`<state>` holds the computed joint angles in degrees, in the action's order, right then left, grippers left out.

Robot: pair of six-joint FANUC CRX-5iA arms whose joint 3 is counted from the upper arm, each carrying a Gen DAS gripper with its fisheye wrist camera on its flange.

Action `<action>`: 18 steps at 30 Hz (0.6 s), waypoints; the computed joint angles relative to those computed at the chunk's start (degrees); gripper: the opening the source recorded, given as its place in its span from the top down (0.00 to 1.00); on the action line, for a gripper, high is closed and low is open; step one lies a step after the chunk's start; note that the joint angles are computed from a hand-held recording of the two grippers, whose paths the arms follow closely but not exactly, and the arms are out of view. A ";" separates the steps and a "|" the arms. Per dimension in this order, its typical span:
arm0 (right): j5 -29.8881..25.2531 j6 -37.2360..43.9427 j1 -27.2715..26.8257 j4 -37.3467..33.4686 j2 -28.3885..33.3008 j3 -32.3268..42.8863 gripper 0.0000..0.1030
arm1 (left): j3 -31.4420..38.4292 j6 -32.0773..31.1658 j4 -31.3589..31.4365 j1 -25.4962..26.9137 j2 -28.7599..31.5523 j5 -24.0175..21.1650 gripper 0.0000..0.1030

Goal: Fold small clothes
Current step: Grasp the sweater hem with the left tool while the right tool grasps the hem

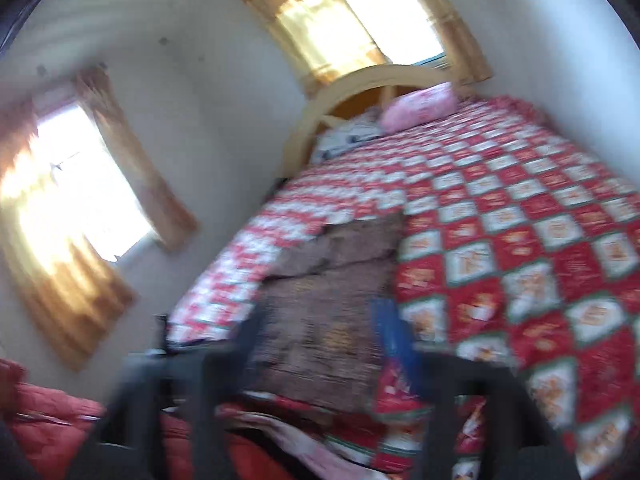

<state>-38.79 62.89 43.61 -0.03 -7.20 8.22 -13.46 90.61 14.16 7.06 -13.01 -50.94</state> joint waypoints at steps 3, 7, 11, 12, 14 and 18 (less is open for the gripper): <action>1.84 3.34 -0.18 -5.88 1.00 -1.16 0.12 | -4.98 0.04 4.99 2.07 -2.33 1.20 0.07; -0.76 2.30 -0.77 -9.72 6.73 1.78 0.12 | -8.25 -1.57 9.98 3.63 -3.34 0.57 0.08; -3.13 1.66 -1.74 -14.25 10.90 3.62 0.12 | -8.52 -0.91 7.87 2.82 -4.12 1.65 0.09; -3.75 -0.28 -1.18 -12.41 11.40 3.39 0.14 | -8.99 -1.57 8.75 2.83 -4.05 2.01 0.10; -5.97 -3.11 -0.07 -8.52 12.75 3.63 0.20 | -9.88 -2.51 10.65 2.56 -3.45 2.31 0.14; -7.55 -4.93 1.00 -4.87 13.96 3.56 0.26 | -8.51 -2.61 7.09 0.81 -2.95 2.72 0.18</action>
<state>-46.34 57.96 44.61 -4.90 6.76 11.78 -21.96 88.00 21.25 7.87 -15.96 -48.22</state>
